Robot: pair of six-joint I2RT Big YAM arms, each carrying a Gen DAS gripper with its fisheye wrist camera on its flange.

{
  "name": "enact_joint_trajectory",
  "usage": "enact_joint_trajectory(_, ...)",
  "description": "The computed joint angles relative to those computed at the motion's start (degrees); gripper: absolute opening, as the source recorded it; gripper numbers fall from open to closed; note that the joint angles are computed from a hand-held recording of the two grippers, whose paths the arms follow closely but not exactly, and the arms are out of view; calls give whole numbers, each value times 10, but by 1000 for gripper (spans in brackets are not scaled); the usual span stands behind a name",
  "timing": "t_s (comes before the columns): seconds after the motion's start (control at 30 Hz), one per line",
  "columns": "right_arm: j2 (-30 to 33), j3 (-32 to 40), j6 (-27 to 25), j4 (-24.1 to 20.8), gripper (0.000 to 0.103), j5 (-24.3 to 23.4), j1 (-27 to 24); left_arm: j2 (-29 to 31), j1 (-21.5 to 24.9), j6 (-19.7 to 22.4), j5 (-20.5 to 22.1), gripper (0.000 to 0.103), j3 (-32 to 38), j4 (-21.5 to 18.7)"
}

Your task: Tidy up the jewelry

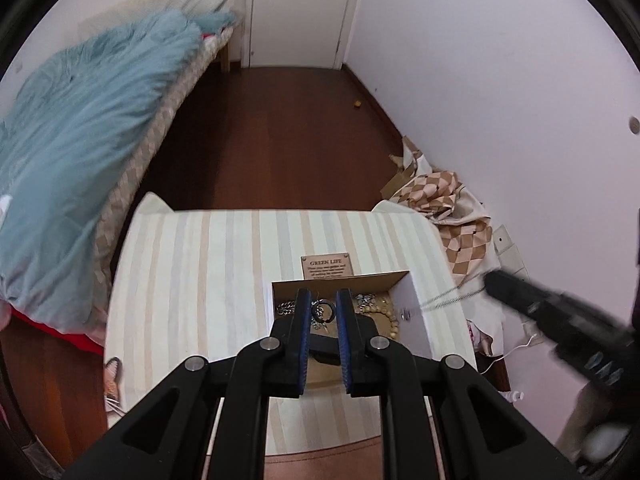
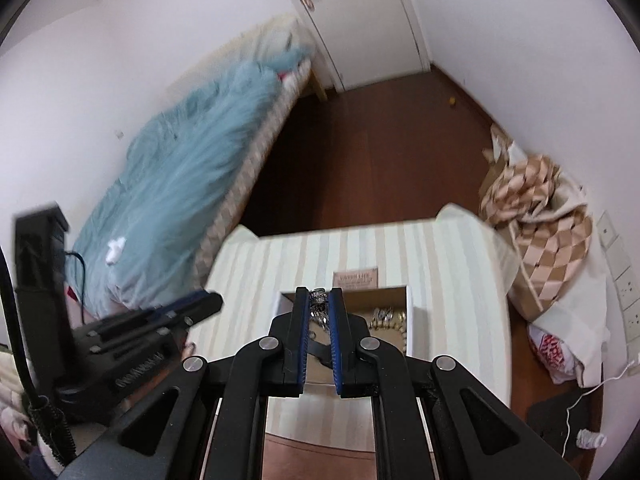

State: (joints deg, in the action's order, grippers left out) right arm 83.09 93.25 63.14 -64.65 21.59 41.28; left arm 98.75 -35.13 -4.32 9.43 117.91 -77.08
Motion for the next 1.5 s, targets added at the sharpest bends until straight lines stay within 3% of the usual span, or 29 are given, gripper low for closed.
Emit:
enact_joint_trajectory(0.1, 14, -31, -6, 26, 10, -52, -25, 22, 2, -9, 8, 10, 5, -6)
enact_joint_trajectory(0.37, 32, -79, -7, 48, 10, -114, -59, 72, -3, -4, 24, 10, 24, -25)
enact_joint_trajectory(0.53, 37, -82, 9, 37, 12, -151, -72, 124, 1, -14, 60, 11, 88, -73)
enact_joint_trajectory(0.6, 33, -84, 14, 38, 20, -146, -71, 143, 3, -20, 65, 14, 119, -89)
enact_joint_trajectory(0.63, 31, -83, 16, 37, 31, -140, -69, 149, 2, -19, 60, 17, 131, -94)
enact_joint_trajectory(0.67, 29, -82, 17, 36, 35, -137, -67, 154, 1, -16, 56, 27, 143, -97)
enact_joint_trajectory(0.7, 26, -81, 19, 36, 40, -133, -65, 154, 1, -16, 50, 43, 146, -96)
enact_joint_trajectory(0.77, 26, -73, 17, 24, 40, -121, -59, 147, 4, -18, 40, 68, 143, -87)
enact_joint_trajectory(0.8, 28, -65, 17, 13, 43, -114, -55, 143, 5, -19, 36, 71, 139, -83)
enact_joint_trajectory(0.87, 30, -55, 14, -3, 52, -104, -48, 126, 7, -18, 17, 71, 117, -72)
enact_joint_trajectory(0.9, 34, -46, 15, -22, 62, -94, -43, 116, 8, -16, 7, 74, 103, -64)
enact_joint_trajectory(0.93, 39, -33, 16, -50, 73, -79, -37, 106, 8, -14, -6, 78, 90, -57)
enact_joint_trajectory(1.0, 52, -10, 21, -100, 86, -48, -22, 75, 7, -9, -45, 98, 43, -31)
enact_joint_trajectory(1.03, 57, -2, 27, -121, 92, -38, -17, 61, 6, -7, -60, 98, 21, -19)
enact_joint_trajectory(1.13, 72, 16, 50, -180, 97, -15, 1, 11, 3, -5, -103, 98, -56, 17)
enact_joint_trajectory(1.23, 77, 19, 76, -210, 98, -4, 18, -29, -2, -3, -134, 99, -116, 43)
enact_joint_trajectory(1.5, 60, 24, 145, -252, 99, 18, 67, -109, -11, -18, -144, 99, -198, 58)
